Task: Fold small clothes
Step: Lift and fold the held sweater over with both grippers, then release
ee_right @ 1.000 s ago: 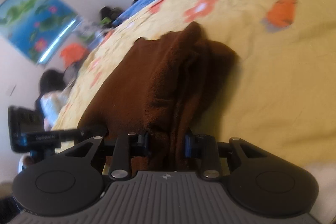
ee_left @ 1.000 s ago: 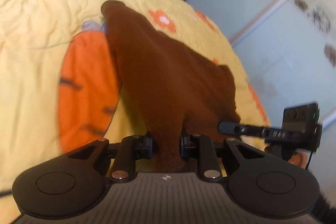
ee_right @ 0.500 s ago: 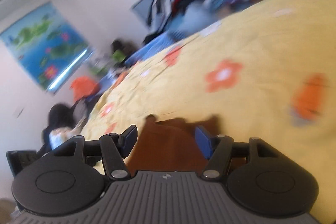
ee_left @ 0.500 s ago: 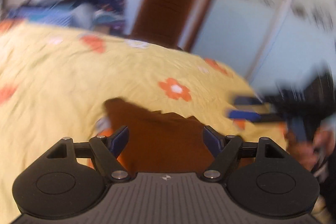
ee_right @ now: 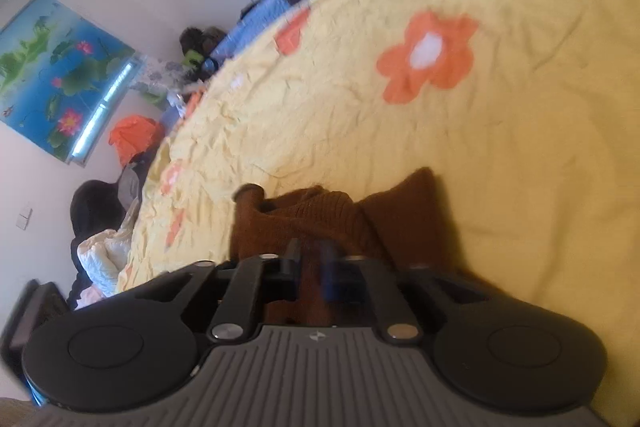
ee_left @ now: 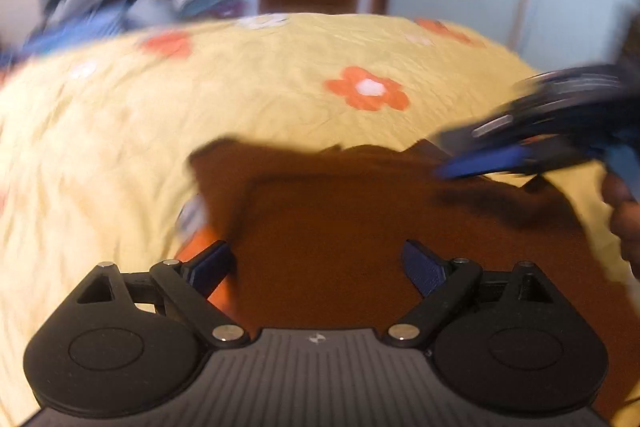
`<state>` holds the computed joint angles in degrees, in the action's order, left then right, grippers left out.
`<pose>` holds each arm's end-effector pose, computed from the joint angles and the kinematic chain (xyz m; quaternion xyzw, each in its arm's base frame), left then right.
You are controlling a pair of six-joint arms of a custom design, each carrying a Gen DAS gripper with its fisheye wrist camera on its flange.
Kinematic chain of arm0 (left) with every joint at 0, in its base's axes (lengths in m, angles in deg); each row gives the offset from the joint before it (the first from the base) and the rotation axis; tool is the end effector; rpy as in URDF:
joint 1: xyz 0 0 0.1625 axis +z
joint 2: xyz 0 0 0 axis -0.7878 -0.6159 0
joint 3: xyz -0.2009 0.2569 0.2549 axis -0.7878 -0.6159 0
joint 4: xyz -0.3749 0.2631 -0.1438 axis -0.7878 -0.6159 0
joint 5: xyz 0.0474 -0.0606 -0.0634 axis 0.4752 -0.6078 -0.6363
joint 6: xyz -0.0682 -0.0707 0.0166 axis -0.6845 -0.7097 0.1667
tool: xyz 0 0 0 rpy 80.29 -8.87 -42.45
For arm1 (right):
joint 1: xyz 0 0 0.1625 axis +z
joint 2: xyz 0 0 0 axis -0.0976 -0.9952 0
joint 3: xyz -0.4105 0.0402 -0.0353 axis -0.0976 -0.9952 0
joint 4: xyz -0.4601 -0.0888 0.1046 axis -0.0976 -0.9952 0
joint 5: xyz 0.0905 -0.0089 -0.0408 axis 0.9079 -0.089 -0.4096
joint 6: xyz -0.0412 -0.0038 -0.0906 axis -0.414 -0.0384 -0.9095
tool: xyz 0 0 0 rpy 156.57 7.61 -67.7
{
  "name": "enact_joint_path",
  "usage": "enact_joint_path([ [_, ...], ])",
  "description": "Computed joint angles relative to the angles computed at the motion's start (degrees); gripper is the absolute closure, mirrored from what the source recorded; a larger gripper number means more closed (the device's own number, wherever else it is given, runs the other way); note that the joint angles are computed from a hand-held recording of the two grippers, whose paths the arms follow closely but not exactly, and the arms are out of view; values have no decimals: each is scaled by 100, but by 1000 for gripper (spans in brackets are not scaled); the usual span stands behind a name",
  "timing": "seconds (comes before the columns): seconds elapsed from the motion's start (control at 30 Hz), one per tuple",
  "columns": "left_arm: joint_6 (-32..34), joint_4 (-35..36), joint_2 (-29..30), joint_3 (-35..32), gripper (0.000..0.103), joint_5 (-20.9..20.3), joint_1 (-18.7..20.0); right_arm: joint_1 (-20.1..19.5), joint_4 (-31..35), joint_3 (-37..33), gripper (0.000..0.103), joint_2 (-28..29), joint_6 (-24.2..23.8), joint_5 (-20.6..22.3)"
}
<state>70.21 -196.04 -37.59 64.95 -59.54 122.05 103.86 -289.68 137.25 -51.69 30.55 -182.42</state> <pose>-0.0362 -0.5811 0.1979 0.3652 0.8865 -0.2273 0.1709 0.2009 -0.5394 0.0331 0.0247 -0.9108 0.4117 0.0183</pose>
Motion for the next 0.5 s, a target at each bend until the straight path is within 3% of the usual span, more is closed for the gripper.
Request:
enact_joint_path([
  [0.07, -743, 485, -162, -139, 10, -302, 249, 229, -924, 325, 3, -7, -455, -750],
  [0.1, -923, 590, -249, -164, 10, -567, 358, 292, -1093, 409, 7, -35, -714, -1086],
  [0.17, -1242, 973, -301, -288, 10, -821, 436, 331, -868, 525, 10, -162, -650, -1653],
  [0.23, -1464, 1409, -237, -482, 11, -1177, 496, 198, -339, 551, 18, -247, -358, -1587],
  [0.27, -1481, 1438, -192, -502, 15, -1201, 461, 116, -222, 517, 28, -190, -259, -1429],
  [0.3, -1407, 1368, -135, -493, 42, -1036, 369, 83, -346, 477, 40, -80, -309, -1256],
  [0.33, -1312, 1215, -78, -440, 58, -694, 229, 59, -239, 439, 51, -51, -320, -1132],
  [0.37, -1212, 1031, -43, -374, 69, -384, 108, 20, -130, 408, 75, -35, -260, -1020],
  [0.43, -896, 724, -19, -258, 71, -150, -9, 98, -385, 394, 76, 70, -561, -1150],
  [0.5, 127, -326, 132, 75, 72, 263, -167, 65, -704, 537, 78, 67, -547, -1045],
])
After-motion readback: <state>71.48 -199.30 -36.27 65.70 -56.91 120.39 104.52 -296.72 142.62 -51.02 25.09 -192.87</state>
